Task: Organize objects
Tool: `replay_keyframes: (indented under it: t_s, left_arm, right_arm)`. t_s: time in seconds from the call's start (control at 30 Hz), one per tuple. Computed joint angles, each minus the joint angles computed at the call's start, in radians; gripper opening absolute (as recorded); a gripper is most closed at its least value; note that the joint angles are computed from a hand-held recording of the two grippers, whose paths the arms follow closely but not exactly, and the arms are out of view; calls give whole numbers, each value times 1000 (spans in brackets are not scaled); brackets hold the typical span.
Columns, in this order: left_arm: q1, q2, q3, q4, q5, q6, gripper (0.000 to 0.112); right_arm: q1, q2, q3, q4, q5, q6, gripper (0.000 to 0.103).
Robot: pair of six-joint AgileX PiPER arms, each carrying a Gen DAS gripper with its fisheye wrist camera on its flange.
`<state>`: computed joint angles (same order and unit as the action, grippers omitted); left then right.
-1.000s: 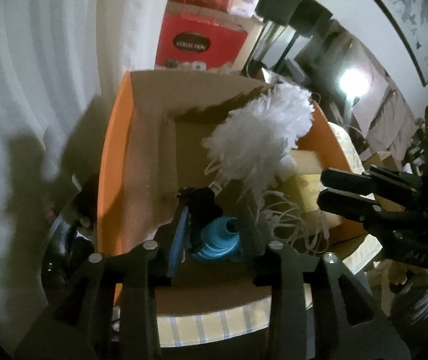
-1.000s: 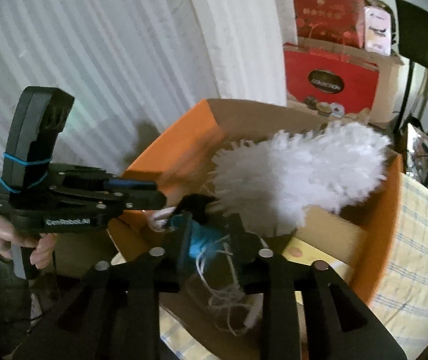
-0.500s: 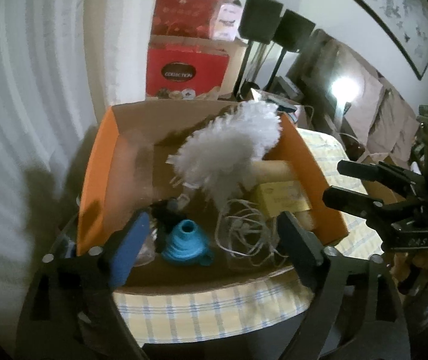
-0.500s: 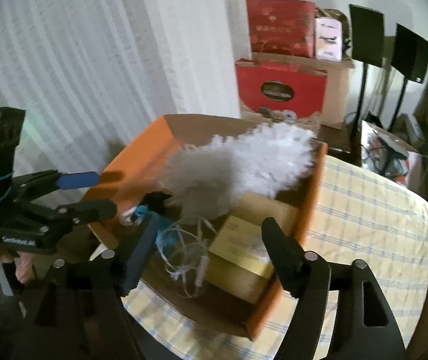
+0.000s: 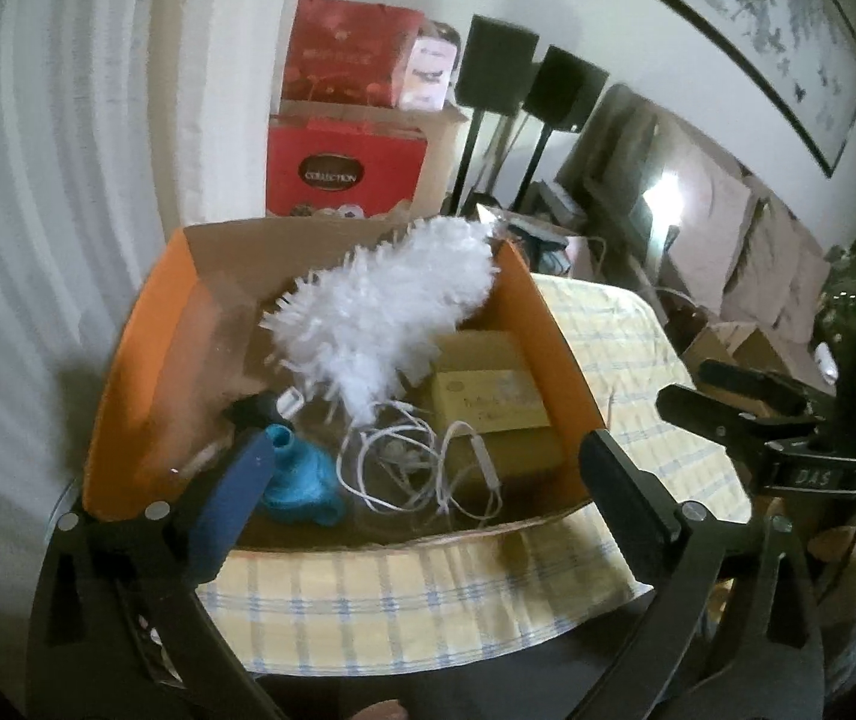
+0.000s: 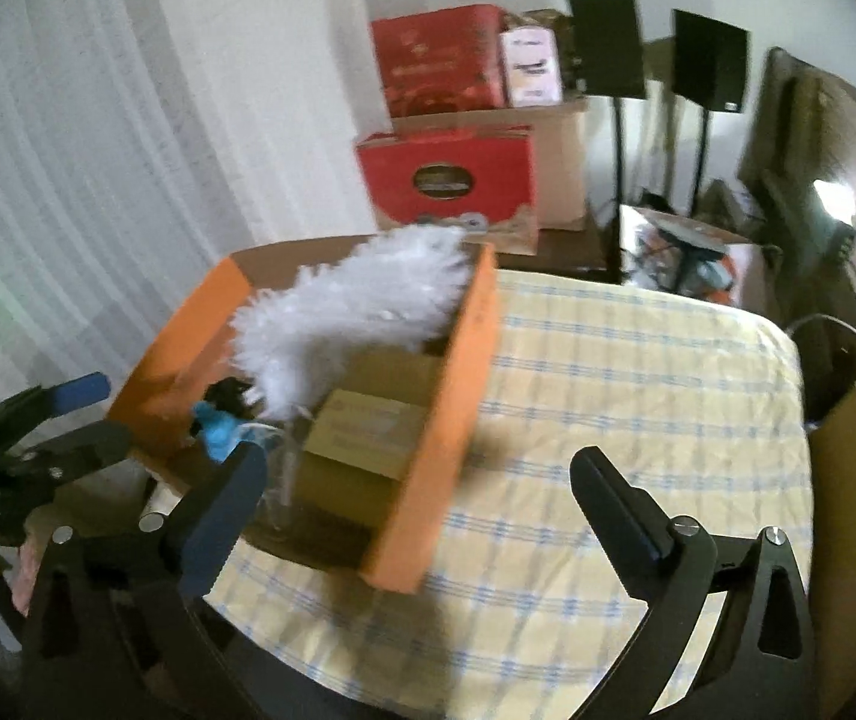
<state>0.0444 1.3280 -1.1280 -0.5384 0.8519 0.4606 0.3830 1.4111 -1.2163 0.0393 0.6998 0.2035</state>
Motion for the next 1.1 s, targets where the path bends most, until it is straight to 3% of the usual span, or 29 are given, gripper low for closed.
replay_keyframes:
  t_s: [0.23, 0.4, 0.57, 0.73, 0.9, 1.1]
  left_arm:
    - [-153, -39, 48, 179, -78, -204, 103]
    - [-264, -79, 96, 340, -138, -381, 103]
    - [-297, -133, 160, 362, -198, -473, 103]
    - [-370, -149, 186, 498, -208, -616, 103]
    - [-387, -156, 205, 489, -204, -624, 103]
    - [-476, -152, 204, 684, -176, -823, 103]
  right_arm:
    - [9, -107, 128, -191, -4, 192, 102]
    - [-3, -179, 189, -229, 8, 233, 102]
    - [11, -239, 243, -303, 22, 314, 102]
    - [46, -265, 302, -413, 21, 444, 102]
    - [63, -282, 330, -437, 21, 479, 102]
    - [121, -318, 347, -528, 57, 570, 102]
